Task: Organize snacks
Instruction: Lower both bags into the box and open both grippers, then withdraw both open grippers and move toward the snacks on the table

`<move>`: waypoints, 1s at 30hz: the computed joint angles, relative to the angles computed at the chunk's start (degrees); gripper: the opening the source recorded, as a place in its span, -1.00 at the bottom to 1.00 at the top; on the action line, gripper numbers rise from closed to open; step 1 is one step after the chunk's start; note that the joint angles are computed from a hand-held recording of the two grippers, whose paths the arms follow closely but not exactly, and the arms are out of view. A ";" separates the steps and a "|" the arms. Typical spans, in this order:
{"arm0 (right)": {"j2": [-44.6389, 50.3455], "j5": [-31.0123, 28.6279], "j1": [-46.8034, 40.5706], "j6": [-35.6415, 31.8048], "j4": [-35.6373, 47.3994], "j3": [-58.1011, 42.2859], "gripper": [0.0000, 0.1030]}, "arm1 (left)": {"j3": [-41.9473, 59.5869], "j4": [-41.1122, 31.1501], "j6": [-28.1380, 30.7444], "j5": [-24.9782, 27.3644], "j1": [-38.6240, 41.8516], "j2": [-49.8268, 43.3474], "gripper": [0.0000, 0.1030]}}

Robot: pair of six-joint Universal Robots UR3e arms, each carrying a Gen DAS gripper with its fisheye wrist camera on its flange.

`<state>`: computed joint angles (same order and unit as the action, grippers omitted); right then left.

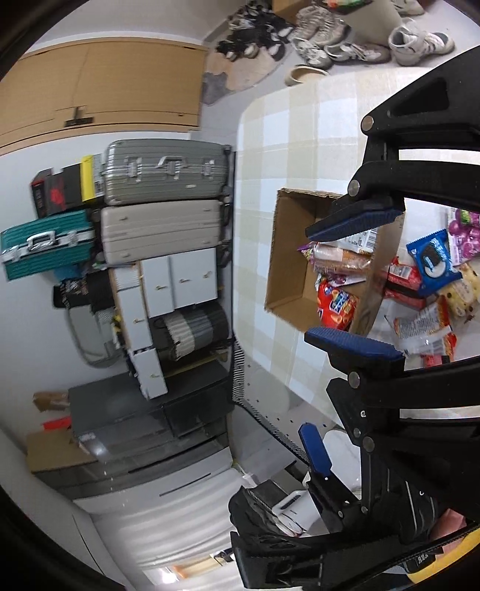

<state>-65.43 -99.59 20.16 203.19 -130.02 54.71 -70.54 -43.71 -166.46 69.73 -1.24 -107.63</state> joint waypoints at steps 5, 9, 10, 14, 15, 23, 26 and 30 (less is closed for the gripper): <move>-4.41 -6.27 5.82 0.15 -4.10 4.31 0.34 | -15.08 7.67 2.14 -0.83 2.49 13.47 0.56; -7.15 -11.20 10.69 0.35 -8.41 7.52 0.59 | -25.91 12.35 2.59 -0.88 5.27 25.00 0.74; -7.61 -13.05 12.18 0.30 -9.80 8.37 0.68 | -27.61 11.82 2.29 -2.10 6.57 27.46 0.83; -8.43 -22.95 19.81 0.18 -16.05 12.06 0.82 | -35.86 12.72 1.86 -7.55 13.36 37.74 1.00; -8.65 -24.77 21.22 0.46 -17.51 13.22 0.91 | -38.60 12.73 2.43 -9.41 15.79 41.31 1.00; -10.50 -34.32 29.91 3.89 -31.32 26.48 0.99 | -48.92 3.81 8.63 -21.67 30.99 54.60 1.00; -11.97 -35.82 31.03 6.38 -35.83 33.73 0.99 | -55.24 6.73 10.20 -22.80 33.68 56.66 0.99; -13.84 -33.82 29.59 8.49 -41.55 43.28 0.99 | -62.05 13.49 13.02 -21.18 32.90 51.22 0.99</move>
<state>-79.27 -133.40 49.75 211.69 -171.57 97.99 -132.60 -30.22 -153.43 48.54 31.66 -56.41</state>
